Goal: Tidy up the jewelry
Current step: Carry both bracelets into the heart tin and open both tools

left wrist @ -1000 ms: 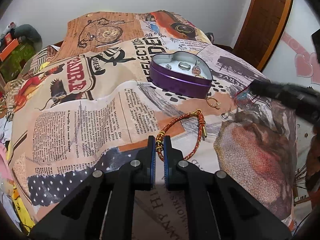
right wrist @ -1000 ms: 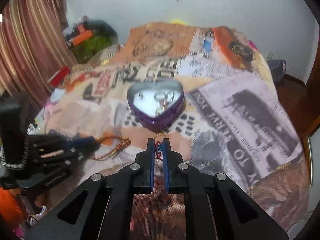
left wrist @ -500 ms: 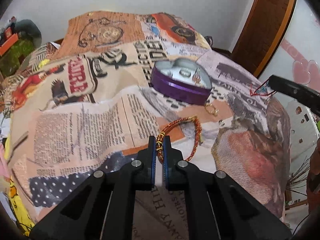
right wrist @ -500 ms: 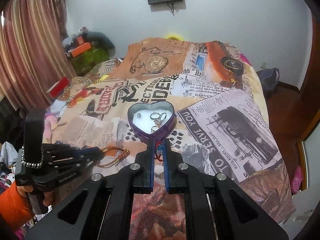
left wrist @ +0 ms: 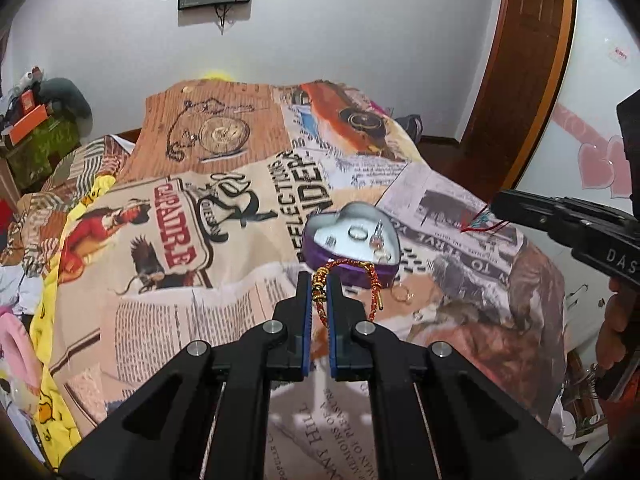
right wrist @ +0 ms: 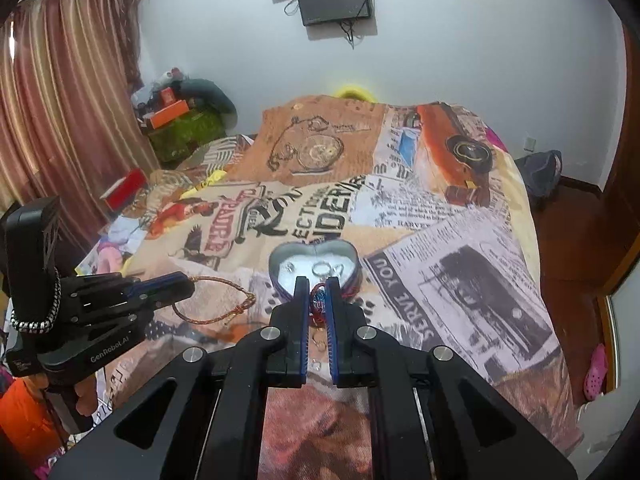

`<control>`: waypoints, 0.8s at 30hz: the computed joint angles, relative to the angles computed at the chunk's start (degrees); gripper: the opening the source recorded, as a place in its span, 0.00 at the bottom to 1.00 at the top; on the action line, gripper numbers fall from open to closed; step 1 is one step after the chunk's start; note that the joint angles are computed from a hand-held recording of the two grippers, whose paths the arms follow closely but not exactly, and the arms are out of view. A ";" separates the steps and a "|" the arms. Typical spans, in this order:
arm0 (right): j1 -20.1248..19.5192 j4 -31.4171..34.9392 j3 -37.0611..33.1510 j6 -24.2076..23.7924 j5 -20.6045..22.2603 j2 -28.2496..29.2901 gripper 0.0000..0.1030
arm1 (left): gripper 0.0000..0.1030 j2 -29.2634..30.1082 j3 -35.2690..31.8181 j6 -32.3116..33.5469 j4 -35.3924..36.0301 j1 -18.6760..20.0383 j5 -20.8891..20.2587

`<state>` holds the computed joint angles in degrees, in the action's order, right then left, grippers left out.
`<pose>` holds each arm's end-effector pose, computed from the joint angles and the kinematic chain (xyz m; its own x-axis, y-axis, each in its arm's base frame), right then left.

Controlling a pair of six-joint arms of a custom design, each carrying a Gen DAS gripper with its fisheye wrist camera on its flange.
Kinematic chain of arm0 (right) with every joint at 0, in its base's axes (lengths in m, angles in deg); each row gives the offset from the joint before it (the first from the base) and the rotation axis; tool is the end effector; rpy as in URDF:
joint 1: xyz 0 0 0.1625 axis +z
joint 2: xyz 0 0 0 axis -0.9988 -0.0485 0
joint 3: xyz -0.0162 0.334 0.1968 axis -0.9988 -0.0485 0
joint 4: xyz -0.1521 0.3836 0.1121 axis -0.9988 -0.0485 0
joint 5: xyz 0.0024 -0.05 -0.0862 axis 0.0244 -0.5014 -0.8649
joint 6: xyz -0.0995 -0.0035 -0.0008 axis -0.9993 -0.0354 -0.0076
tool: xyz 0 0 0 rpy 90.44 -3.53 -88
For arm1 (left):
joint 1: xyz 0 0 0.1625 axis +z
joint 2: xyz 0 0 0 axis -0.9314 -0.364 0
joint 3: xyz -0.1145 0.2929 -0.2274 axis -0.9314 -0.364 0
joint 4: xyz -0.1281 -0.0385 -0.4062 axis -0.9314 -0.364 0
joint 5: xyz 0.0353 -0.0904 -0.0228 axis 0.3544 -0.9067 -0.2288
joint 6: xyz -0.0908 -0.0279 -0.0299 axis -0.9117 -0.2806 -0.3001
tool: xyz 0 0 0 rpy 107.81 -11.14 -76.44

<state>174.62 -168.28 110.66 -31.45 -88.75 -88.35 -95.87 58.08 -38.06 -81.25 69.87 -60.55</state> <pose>0.1210 -0.3557 0.4118 -0.5634 -0.7474 0.3521 -0.8260 0.5006 -0.2589 -0.4641 -0.2166 0.0651 -0.7713 -0.1628 -0.6153 0.3722 0.6688 -0.6435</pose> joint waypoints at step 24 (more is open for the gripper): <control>4.29 -6.44 -0.31 3.58 -0.52 8.50 0.07 | 0.05 0.24 -0.31 8.38 -6.76 7.21 7.49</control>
<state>178.91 -174.72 110.35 -27.87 -89.27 -79.86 -95.63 57.77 -29.68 -88.01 77.08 -53.06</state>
